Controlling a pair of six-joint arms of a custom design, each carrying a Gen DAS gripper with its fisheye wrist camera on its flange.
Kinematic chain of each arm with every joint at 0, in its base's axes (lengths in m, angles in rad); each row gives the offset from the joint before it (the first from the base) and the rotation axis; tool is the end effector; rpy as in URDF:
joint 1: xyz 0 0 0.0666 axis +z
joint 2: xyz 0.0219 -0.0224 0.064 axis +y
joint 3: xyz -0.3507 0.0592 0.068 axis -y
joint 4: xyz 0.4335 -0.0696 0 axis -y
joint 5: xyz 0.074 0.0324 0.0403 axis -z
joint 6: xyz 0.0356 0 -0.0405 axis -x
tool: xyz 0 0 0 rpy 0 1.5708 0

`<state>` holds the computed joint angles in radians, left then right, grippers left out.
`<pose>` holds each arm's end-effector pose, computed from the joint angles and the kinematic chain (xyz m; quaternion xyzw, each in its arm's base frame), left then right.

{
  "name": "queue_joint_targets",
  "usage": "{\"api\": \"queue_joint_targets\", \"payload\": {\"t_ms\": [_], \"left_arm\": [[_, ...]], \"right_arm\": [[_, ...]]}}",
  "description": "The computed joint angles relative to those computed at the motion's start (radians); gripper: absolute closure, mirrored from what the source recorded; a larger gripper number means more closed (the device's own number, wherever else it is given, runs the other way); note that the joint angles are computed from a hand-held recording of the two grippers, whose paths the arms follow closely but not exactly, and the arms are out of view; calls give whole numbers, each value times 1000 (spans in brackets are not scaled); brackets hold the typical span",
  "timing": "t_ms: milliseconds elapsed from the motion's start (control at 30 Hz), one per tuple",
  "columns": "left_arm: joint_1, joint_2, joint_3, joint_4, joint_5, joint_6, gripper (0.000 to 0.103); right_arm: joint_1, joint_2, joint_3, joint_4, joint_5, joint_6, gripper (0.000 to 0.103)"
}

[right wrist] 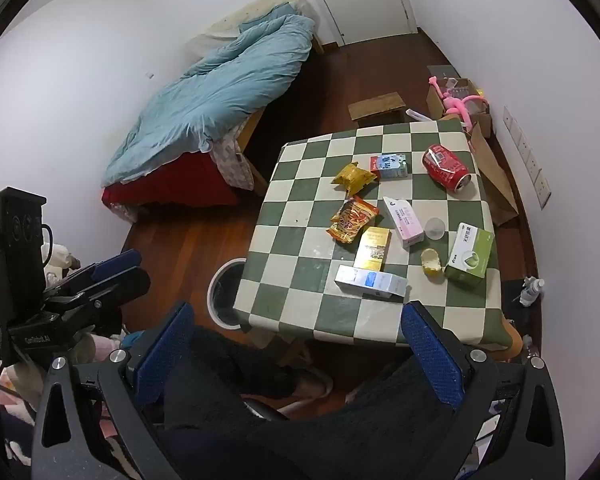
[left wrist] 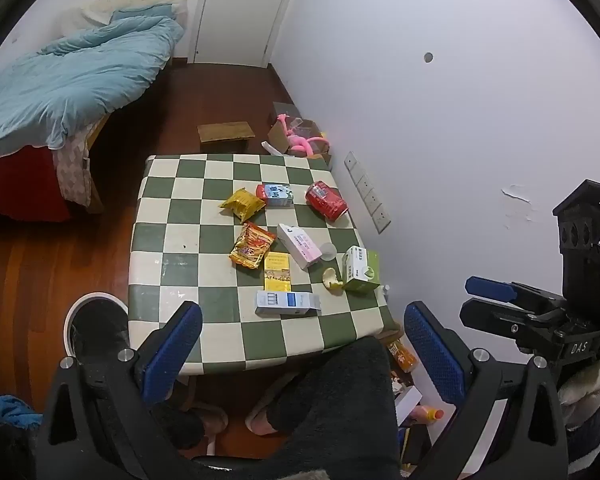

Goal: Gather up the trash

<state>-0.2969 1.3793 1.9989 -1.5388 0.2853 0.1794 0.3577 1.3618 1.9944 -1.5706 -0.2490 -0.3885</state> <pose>0.4180 -0.1388 0.6534 0.1005 0.9335 -0.2056 0.2761 0.3992 0.1581 0.6565 -0.0241 0.9435 0.2224 0.2445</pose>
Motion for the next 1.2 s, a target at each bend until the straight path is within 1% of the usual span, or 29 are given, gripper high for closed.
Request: {"api": "queue_joint_targets", "payload": {"t_ms": [133,200,300,467,600,633,800,1200], "left_arm": [[5,-3,-6,-2,7,-1,0],[-7,10,11,-7,4,0,0],[6,5,-1,-8,20,-12,0],[-2,16,18,-28,17,-33,0],[-1,20,23,-30,20,-39,0],[-2,21,25,-30,20,-38,0],[-1,28,31,-30,29,-40,0],[1,22,18,-18,51,-19,0]], "right_arm": [[-4,5,8,-8,-5,4,0],[-8,7,10,-12,-9,5,0],[5,12,21,-13,-5,-8,0],[7,-8,-12,-4,-6,-16,0],[11,22,22,-22,-9,-10,0],[3,35,37,-32,-22,4,0],[1,42,47,-39,-31,13,0],[7,50,60,-43,-31,12,0]]}}
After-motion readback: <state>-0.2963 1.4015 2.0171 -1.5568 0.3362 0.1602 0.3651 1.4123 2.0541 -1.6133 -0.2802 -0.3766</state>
